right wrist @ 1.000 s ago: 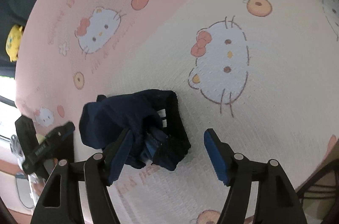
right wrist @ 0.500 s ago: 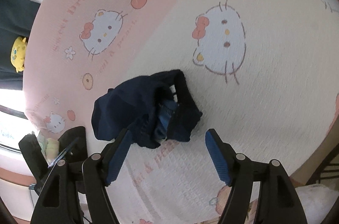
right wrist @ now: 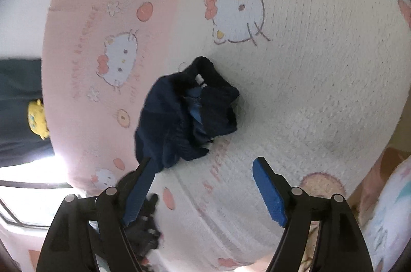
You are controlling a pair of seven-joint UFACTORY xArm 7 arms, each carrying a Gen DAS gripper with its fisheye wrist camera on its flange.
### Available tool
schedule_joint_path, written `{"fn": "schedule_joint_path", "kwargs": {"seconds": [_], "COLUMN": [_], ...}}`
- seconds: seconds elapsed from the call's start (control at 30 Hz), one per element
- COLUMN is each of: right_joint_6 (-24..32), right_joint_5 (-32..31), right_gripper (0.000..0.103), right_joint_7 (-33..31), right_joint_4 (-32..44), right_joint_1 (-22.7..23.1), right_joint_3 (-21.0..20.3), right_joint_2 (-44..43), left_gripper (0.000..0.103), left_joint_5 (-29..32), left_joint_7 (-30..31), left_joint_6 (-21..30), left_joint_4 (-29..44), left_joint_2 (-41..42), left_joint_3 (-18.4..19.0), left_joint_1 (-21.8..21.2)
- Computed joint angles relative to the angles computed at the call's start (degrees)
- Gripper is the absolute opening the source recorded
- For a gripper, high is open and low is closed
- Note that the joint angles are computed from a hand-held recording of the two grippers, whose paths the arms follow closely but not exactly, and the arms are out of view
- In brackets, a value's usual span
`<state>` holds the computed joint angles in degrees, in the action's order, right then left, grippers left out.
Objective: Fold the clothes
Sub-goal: 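Close the left tool on the pants bundle and lift it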
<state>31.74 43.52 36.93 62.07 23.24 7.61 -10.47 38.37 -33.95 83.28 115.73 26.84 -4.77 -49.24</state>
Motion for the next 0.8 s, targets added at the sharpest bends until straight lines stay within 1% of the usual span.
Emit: {"fn": "schedule_joint_path", "kwargs": {"seconds": [0.07, 0.17, 0.2, 0.27, 0.3, 0.37, 0.43, 0.5, 0.53, 0.7, 0.77, 0.8], "right_joint_6": [-2.9, -6.2, -7.2, -9.1, -10.0, -10.9, -10.4, -9.7, -9.8, -11.6, -13.1, -13.7], "right_joint_5": [3.4, 12.8, 13.8, 16.0, 16.1, 11.1, 5.2, 1.2, 0.3, 4.4, 6.8, 6.7], "right_gripper": [0.078, 0.078, 0.078, 0.078, 0.078, 0.078, 0.078, 0.078, 0.078, 0.078, 0.078, 0.078], "right_joint_7": [-1.3, -5.5, -5.0, -4.1, -2.9, 3.0, 8.5, 12.2, 13.3, 11.9, 10.5, 10.9], "right_joint_4": [-0.7, -1.2, -1.3, -1.6, -1.7, -1.6, -0.8, 0.5, 1.0, 2.6, 1.6, 1.6], "right_joint_1": [0.8, 3.0, 3.1, 3.5, 3.6, 2.9, 2.3, 2.2, 2.3, 3.6, 4.0, 4.1], "right_joint_3": [0.0, -0.4, -0.1, 0.6, 1.0, 2.2, 3.0, 3.5, 3.6, 4.1, 4.4, 4.5], "right_joint_2": [-0.1, 0.5, 0.7, 1.1, 1.4, 1.9, 3.0, 4.4, 5.0, 7.7, 7.5, 7.9], "left_gripper": [0.071, 0.071, 0.071, 0.071, 0.071, 0.071, 0.071, 0.071, 0.071, 0.071, 0.071, 0.071], "left_joint_5": [2.8, 7.8, 9.8, 11.0, 11.6, 12.1, 12.5, 12.3, 11.9, 9.4, 10.5, 11.1], "left_joint_7": [3.7, 8.8, 10.7, 12.2, 12.9, 14.0, 14.3, 14.4, 14.4, 14.5, 15.4, 15.8], "left_joint_6": [0.8, 0.5, 0.2, -0.8, -1.3, -2.5, -3.9, -5.1, -5.9, -12.5, -14.6, -15.7], "left_joint_4": [-1.2, -4.8, -6.4, -8.8, -9.9, -12.1, -14.0, -15.0, -15.4, -18.8, -20.6, -21.4], "left_joint_2": [-0.1, -1.1, -1.6, -2.6, -3.1, -4.0, -4.7, -4.9, -5.0, -6.8, -7.4, -7.7], "left_joint_3": [0.1, 0.1, 0.0, -0.5, -0.8, -1.4, -1.9, -2.3, -2.5, -3.5, -3.6, -3.6], "left_joint_1": [-1.0, -2.3, -2.6, -2.3, -2.1, -1.4, -0.7, 0.1, 0.5, 3.1, 3.4, 3.6]}}
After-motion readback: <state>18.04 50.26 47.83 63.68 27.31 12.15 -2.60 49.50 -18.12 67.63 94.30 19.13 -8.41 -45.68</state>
